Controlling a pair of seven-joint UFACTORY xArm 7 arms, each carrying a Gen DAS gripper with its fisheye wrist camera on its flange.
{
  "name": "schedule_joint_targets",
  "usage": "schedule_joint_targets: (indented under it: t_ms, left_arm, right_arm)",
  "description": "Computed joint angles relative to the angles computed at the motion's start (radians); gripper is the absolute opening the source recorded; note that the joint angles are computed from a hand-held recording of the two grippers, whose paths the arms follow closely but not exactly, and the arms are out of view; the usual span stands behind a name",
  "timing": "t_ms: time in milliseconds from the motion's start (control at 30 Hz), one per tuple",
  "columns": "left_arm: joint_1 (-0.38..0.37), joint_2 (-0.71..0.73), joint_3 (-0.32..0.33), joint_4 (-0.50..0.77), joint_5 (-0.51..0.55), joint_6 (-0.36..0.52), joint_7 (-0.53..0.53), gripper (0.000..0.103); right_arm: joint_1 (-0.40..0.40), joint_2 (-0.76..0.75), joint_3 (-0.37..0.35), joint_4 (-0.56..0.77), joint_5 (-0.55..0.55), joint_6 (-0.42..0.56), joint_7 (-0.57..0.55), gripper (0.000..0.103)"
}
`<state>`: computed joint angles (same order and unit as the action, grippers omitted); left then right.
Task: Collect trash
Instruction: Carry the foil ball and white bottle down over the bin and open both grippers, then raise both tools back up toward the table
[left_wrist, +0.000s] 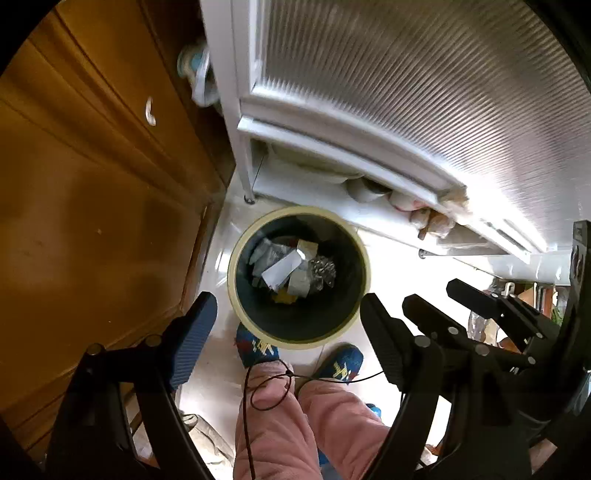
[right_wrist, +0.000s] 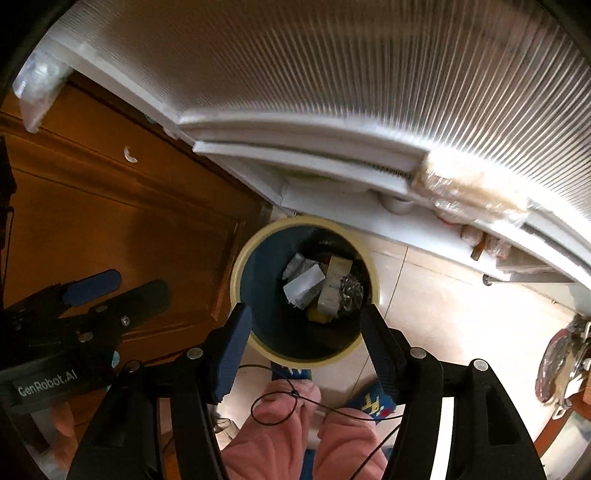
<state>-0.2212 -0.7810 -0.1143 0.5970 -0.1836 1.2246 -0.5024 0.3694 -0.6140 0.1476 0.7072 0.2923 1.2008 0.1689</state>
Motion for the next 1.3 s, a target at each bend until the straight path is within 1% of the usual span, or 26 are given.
schedule_joint_targets:
  t_ms: [167, 333, 500, 700, 833, 967, 1067, 1300]
  left_arm:
    - [0.005, -0.004, -0.003, 0.092, 0.011, 0.06, -0.011, 0.079]
    - [0.008, -0.012, -0.008, 0.194, 0.018, 0.135, -0.02, 0.08]
    - [0.016, -0.012, -0.011, 0.321, 0.025, 0.219, -0.016, 0.08]
    - [0.026, 0.011, -0.037, 0.501, 0.036, 0.315, -0.026, 0.081]
    - [0.041, 0.047, -0.06, 0.638, 0.054, 0.38, -0.052, 0.081]
    - [0.055, 0.095, -0.082, 0.783, 0.076, 0.443, -0.076, 0.081]
    - [0.062, 0.144, -0.096, 0.908, 0.09, 0.492, -0.089, 0.081]
    - [0.071, 0.297, -0.14, 1.218, 0.142, 0.582, -0.086, 0.081]
  right_arm:
    - [-0.012, -0.023, -0.005, 0.07, -0.018, 0.054, 0.014, 0.062]
    - [-0.027, -0.035, -0.011, 0.168, -0.03, 0.14, 0.025, 0.062]
    - [-0.043, -0.034, -0.018, 0.297, -0.032, 0.236, 0.028, 0.062]
    - [-0.065, -0.024, -0.035, 0.451, -0.02, 0.339, 0.021, 0.062]
    - [-0.076, -0.013, -0.038, 0.546, -0.02, 0.382, -0.001, 0.062]
    - [-0.085, 0.009, -0.05, 0.667, -0.011, 0.446, -0.016, 0.062]
    - [-0.095, 0.027, -0.062, 0.744, 0.002, 0.477, -0.024, 0.062]
    - [-0.122, 0.122, -0.093, 1.012, 0.004, 0.553, -0.049, 0.062]
